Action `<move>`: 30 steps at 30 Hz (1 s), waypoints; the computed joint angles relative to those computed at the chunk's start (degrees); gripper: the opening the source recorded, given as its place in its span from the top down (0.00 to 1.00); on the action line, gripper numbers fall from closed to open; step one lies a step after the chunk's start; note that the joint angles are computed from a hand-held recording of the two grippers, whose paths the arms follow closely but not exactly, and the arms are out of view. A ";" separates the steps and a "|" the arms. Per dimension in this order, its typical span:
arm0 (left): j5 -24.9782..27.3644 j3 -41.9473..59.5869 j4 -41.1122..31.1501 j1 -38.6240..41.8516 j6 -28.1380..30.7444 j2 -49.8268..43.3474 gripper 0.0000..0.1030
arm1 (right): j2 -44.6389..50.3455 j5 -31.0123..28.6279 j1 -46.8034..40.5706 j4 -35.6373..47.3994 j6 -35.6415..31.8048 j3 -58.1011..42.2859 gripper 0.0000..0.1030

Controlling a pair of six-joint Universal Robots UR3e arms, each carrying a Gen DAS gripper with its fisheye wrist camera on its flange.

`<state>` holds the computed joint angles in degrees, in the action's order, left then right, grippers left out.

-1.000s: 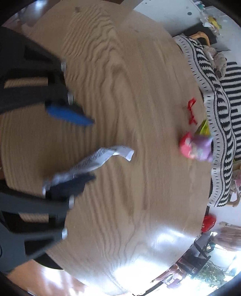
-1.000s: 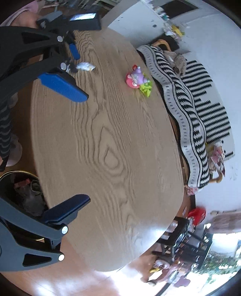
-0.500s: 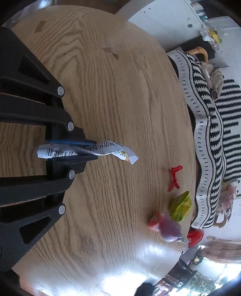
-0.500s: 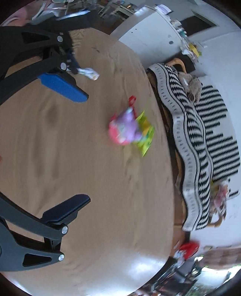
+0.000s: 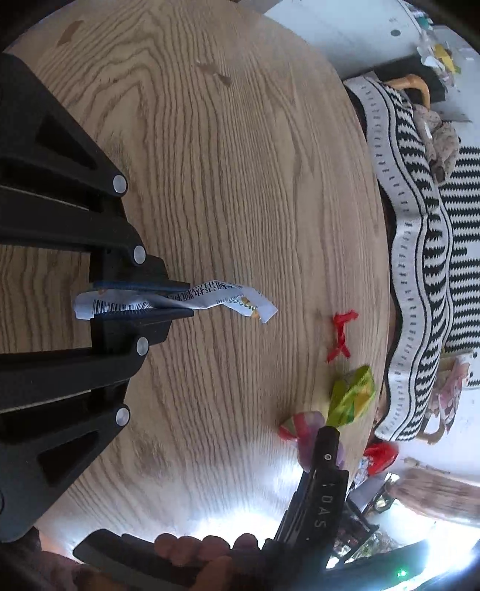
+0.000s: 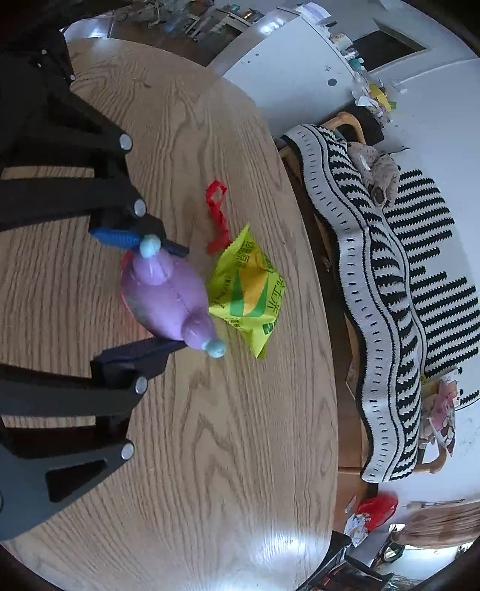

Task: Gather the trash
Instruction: 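Carry the wrapper and pink toy over the bin and open both grippers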

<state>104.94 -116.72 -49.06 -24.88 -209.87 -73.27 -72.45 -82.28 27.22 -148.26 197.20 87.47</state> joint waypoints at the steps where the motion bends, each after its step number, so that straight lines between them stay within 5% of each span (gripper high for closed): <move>1: 0.33 0.37 0.04 -0.55 -0.14 -0.44 0.93 | -1.25 0.81 -0.50 -0.45 0.33 1.62 0.62; 9: 2.55 2.71 -2.10 -2.95 -2.71 0.59 0.93 | -13.19 4.49 -3.77 -2.28 -0.20 11.33 0.63; 16: 5.16 4.25 -4.96 -6.03 -5.42 2.08 0.93 | -26.20 19.15 -12.73 0.27 5.37 21.99 0.63; 19: 6.01 3.98 -5.42 -6.66 -6.00 4.04 0.93 | -31.89 21.05 -14.35 2.92 7.00 26.41 0.63; 30: 8.21 6.20 -11.38 -10.34 -9.36 7.50 0.93 | -38.10 6.85 -4.70 6.94 10.02 27.47 0.63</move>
